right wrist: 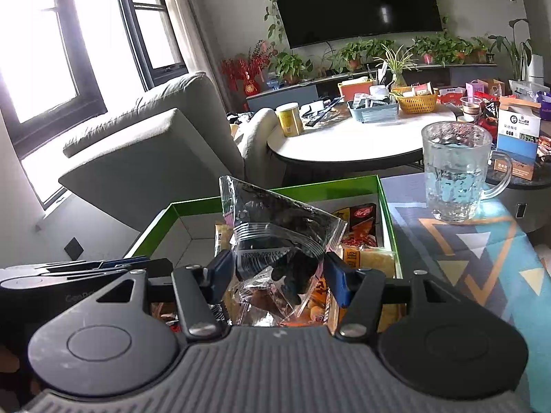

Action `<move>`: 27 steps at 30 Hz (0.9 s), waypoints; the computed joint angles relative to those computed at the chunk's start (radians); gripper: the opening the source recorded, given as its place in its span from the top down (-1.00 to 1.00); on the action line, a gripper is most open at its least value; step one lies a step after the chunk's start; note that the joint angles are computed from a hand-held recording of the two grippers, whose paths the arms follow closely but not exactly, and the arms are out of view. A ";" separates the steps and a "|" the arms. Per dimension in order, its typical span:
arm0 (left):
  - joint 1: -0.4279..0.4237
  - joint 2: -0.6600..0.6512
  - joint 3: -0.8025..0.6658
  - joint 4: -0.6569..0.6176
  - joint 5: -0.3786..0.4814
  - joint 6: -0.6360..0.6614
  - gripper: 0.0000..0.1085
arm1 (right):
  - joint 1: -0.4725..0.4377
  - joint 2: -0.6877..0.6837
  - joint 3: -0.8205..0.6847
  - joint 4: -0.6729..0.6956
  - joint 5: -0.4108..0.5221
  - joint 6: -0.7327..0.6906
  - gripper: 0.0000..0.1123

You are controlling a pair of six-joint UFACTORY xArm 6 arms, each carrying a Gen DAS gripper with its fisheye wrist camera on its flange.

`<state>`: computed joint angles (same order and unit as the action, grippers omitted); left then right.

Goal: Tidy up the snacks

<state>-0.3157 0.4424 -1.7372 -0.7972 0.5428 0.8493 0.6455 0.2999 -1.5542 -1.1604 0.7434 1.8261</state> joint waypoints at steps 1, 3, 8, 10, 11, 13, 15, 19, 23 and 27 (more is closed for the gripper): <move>0.001 0.000 0.001 -0.002 -0.002 0.005 0.55 | -0.002 0.006 -0.006 0.006 -0.002 -0.008 -0.01; 0.002 -0.002 0.006 -0.009 -0.004 0.017 0.54 | -0.006 0.020 -0.024 0.016 -0.003 -0.023 -0.01; 0.008 -0.009 0.017 -0.034 -0.009 0.049 0.42 | -0.010 0.055 -0.068 0.033 -0.006 -0.057 -0.01; 0.011 -0.012 0.019 -0.040 -0.008 0.055 0.42 | -0.010 0.069 -0.082 0.044 -0.006 -0.070 -0.01; 0.012 -0.015 0.023 -0.046 -0.007 0.060 0.41 | -0.011 0.075 -0.090 0.056 -0.005 -0.077 -0.01; 0.015 -0.019 0.028 -0.052 -0.008 0.064 0.40 | -0.010 0.080 -0.096 0.069 0.004 -0.071 -0.01; 0.017 -0.024 0.034 -0.057 -0.010 0.070 0.40 | -0.007 0.078 -0.092 0.063 0.012 -0.048 -0.02; 0.017 -0.033 0.050 -0.042 -0.014 0.054 0.39 | 0.010 0.074 -0.095 0.022 0.053 -0.023 -0.02; 0.019 -0.056 0.078 -0.059 -0.015 0.063 0.39 | 0.014 0.067 -0.094 0.029 0.052 -0.027 -0.02; 0.020 -0.086 0.110 -0.084 -0.023 0.086 0.39 | 0.022 0.064 -0.095 0.031 0.057 -0.025 -0.02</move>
<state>-0.2959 0.3563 -1.6271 -0.8816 0.5195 0.9350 0.6673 0.3635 -1.6494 -1.1295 0.8005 1.8008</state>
